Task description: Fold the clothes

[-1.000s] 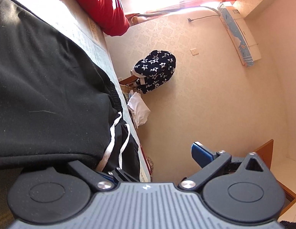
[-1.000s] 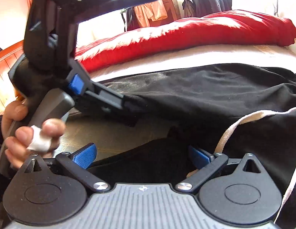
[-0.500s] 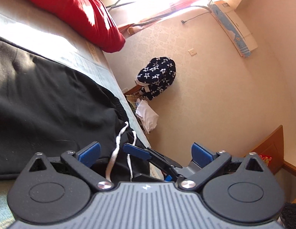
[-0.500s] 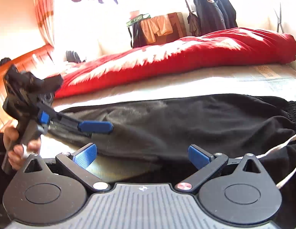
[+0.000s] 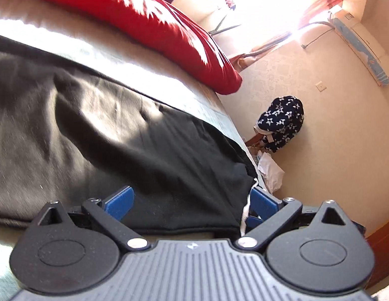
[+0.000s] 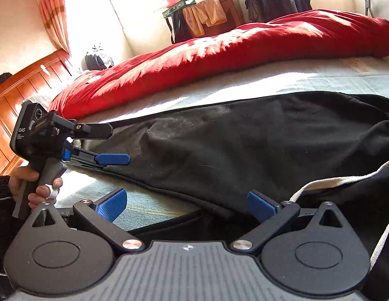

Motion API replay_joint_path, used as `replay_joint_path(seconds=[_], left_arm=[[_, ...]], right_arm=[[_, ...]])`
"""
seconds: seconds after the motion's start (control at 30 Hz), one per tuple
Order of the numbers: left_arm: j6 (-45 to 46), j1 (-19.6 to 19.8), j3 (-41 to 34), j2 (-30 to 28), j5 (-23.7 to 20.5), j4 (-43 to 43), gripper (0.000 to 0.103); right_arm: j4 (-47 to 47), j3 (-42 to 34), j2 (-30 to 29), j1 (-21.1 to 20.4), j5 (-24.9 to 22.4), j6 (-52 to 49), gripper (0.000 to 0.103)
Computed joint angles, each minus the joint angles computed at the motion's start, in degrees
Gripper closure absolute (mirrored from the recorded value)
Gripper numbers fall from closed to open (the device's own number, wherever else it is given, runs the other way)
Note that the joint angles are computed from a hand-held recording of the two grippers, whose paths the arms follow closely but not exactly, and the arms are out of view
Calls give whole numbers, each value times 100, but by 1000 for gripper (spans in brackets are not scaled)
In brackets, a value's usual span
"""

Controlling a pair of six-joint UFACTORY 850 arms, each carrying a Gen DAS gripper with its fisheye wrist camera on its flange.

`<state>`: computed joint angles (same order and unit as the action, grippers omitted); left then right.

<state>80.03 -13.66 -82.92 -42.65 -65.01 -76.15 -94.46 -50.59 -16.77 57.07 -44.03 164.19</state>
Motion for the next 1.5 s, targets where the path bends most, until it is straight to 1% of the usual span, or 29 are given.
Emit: replay_joint_path(seconds=[0.1,0.17,0.2,0.27,0.33,0.4,0.47,0.57,0.6,0.67,0.7,0.77,0.8,0.87,0.97,1.0,1.03,1.1,1.13,1.23,1.27,1.3,1.33,1.4,1.43,1.47,1.5], left_arm=[[-88,54,1,25,843,147,4],[-159,77,-5,29,1413,249,7],[-159,133,42,75,1573,273,7],[-109,303,193,222,1741,280,7],[-142,429,248,329,1909,365,7],[-254,430,109,348,2043,581,7],[150,334,78,392,2271,387,7],[895,137,-32,334,2848,92,6],[865,86,-160,227,3028,194,6],[282,30,-407,9,3534,716,7],[192,56,-451,-38,3732,784,7],[324,167,-468,-71,4046,623,7],[137,243,-529,-98,4101,684,7],[-319,400,-709,-143,4013,934,7],[-298,556,-937,-226,3998,924,7],[-426,584,-1078,-315,4002,1051,6],[-741,610,-1274,-451,3992,1345,6],[-1740,616,-1743,-791,4045,2304,6],[-2019,620,-1911,-898,4059,2556,6],[-2302,640,-2175,-982,4001,2625,6],[-2139,654,-2181,-946,3936,2386,6],[-1736,681,-2184,-935,3718,1985,6],[-1401,709,-2227,-963,3404,1681,6],[-962,757,-2353,-1042,2751,1286,5],[-1045,745,-2487,-1148,2585,1375,5],[-1367,708,-2698,-1303,2498,1677,5],[-1700,675,-2929,-1480,2504,1949,5]], right_arm=[[118,-87,-51,48,-34,-10,0],[397,-114,-43,123,-63,-209,0],[589,-131,-43,162,-92,-352,0],[934,-146,-36,224,-145,-589,0],[1109,-115,-8,269,-168,-596,0],[1145,-108,1,305,-204,-523,0],[1159,-169,-35,314,-241,-524,0],[1128,-345,-109,317,-243,-711,0],[1152,-413,-138,319,-250,-834,0],[1250,-559,-202,326,-279,-1149,0],[1298,-633,-234,329,-294,-1306,0],[1460,-739,-278,331,-311,-1574,0],[1514,-765,-290,326,-300,-1632,0],[1569,-788,-306,302,-249,-1645,0],[1568,-860,-356,241,-157,-1593,0],[1542,-899,-378,223,-123,-1594,0],[1516,-946,-403,206,-85,-1617,0],[1564,-1082,-467,181,-40,-1843,0],[1660,-1171,-508,169,-37,-2051,0],[1967,-1424,-626,158,-112,-2642,0],[2050,-1494,-658,159,-144,-2801,0],[2108,-1549,-681,163,-175,-2914,0],[2163,-1595,-700,167,-194,-3011,0],[2291,-1674,-732,160,-205,-3213,0],[2356,-1710,-747,153,-220,-3302,0],[2408,-1735,-756,150,-233,-3367,0],[2446,-1749,-755,151,-251,-3409,0]])
